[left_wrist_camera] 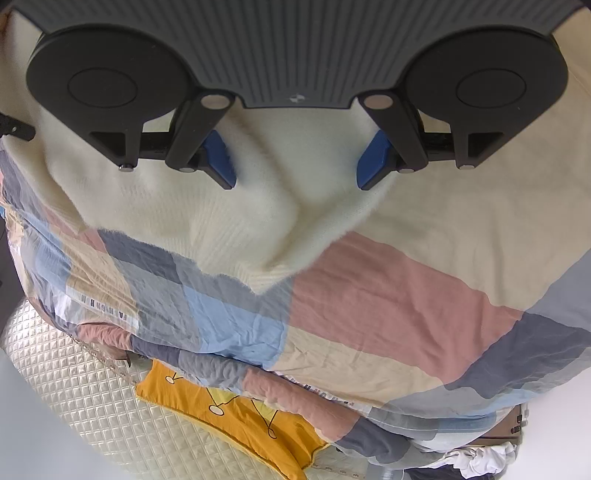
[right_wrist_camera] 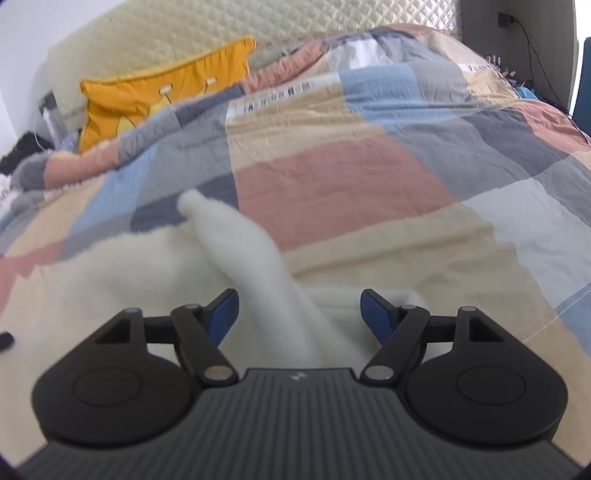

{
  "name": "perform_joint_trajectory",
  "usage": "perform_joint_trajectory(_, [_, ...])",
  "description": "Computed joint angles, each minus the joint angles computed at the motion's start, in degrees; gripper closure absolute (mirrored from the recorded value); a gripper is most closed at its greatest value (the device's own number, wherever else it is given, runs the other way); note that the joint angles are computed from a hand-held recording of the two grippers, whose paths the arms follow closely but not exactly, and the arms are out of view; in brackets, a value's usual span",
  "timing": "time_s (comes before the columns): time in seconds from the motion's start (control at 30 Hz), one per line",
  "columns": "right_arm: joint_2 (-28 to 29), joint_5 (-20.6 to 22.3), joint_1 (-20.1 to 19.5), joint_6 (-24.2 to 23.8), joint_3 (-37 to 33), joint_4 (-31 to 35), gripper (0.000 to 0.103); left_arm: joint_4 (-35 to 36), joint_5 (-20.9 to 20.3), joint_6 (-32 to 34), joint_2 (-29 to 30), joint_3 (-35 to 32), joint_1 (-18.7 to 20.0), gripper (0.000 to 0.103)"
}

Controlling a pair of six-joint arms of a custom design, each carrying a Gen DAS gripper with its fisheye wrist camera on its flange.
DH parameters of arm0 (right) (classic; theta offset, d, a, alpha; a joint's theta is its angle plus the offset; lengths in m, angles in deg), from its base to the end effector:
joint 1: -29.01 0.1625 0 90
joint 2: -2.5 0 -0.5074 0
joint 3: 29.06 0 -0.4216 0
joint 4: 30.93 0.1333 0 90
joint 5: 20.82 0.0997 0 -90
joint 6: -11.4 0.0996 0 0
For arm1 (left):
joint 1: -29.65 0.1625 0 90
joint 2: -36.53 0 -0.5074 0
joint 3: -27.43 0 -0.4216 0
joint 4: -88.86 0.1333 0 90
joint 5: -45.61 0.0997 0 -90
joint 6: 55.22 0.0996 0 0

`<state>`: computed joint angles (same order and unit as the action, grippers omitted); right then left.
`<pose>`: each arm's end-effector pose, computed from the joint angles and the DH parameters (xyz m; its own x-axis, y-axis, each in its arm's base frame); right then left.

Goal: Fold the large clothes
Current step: 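Grasp the blanket edge with the right gripper and lift it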

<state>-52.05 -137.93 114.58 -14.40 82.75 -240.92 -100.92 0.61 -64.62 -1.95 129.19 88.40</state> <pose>0.0377 -0.6516 0.2692 -0.7862 0.2267 0.5748 -0.3408 0.6170 -0.7094 -0.1935 -0.7117 0.1043 -0.8798 -0.1051 -0.4636 0.2770 0.6792 -0.6797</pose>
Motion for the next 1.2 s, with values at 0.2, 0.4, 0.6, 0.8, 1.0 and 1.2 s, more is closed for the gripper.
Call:
perform_joint_trajectory(0.2, [-0.65,0.86,-0.31,0.73,0.89,0.81,0.057,-0.5,-0.39,-0.44,-0.32,0.45,0.05,0.027])
perform_joint_trajectory(0.4, [-1.82,3.48,-0.99,4.26,1.81,-0.89,0.089,0.32,-0.55,-2.13,-1.34,1.3,-0.57,0.027])
perform_joint_trajectory(0.6, [-2.35,4.81,-0.36,2.3,3.31,-11.04,0.091,-4.35,-0.7,0.27,-2.93,4.48,-2.67,0.027])
perform_joint_trajectory(0.8, [-2.36,4.26,-1.58,3.75,1.83,-10.38,0.091,-2.45,-0.45,-0.02,-3.1,4.99,-2.71,0.027])
perform_joint_trajectory(1.0, [-1.0,1.24,-3.47,9.59,-0.68,-2.03,0.09,2.62,-0.53,-2.66,-2.89,4.08,-1.62,0.027])
perform_joint_trajectory(1.2, [-2.22,3.61,-3.82,10.42,0.97,-1.1,0.086,3.19,0.85,-2.36,-3.8,5.55,-3.35,0.027])
